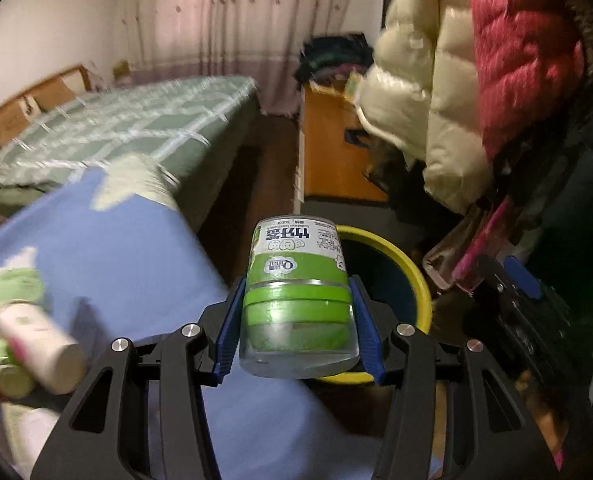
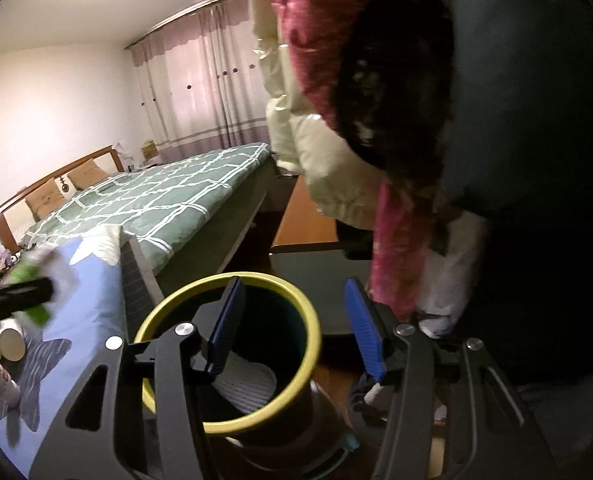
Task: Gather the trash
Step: 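Grasp the green-lidded jar with the left gripper and drop it into the bin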
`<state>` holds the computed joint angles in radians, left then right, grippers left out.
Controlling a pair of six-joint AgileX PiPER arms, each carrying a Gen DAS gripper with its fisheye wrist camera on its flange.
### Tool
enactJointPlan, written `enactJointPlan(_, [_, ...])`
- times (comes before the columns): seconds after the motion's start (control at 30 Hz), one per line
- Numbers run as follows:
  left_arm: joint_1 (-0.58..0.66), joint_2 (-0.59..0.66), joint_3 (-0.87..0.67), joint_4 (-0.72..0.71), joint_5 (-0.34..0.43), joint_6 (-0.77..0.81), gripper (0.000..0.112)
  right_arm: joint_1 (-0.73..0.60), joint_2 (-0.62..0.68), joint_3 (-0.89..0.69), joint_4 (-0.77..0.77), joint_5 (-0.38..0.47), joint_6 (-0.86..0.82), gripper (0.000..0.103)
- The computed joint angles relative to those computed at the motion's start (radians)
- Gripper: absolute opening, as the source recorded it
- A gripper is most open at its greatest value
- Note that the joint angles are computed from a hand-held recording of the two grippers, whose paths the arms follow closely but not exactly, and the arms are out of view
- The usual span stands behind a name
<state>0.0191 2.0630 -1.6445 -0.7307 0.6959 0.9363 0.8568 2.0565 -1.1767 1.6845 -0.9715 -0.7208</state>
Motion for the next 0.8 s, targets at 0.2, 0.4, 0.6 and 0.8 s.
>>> enactJointPlan(0.2, [-0.118,0.142,-0.142,0.185,-0.04,-0.184,0.05,-0.028,0.006,0.037,-0.018,0.044,0.038,0.053])
enactJointPlan(0.4, [-0.176,0.25,-0.272,0.332,-0.047,-0.33,0.072,-0.041,0.01,0.049,-0.026,0.061,0.056,0.054])
enactJointPlan(0.6, [-0.144,0.176,-0.193,0.247,-0.087,-0.265,0.081,-0.023,0.008,0.036,-0.013,0.048,0.039,0.055])
enactJointPlan(0.8, [-0.005,-0.068,0.08,-0.044,-0.147,0.029,0.091,-0.001,0.04,-0.032,-0.01,0.082,-0.021,0.057])
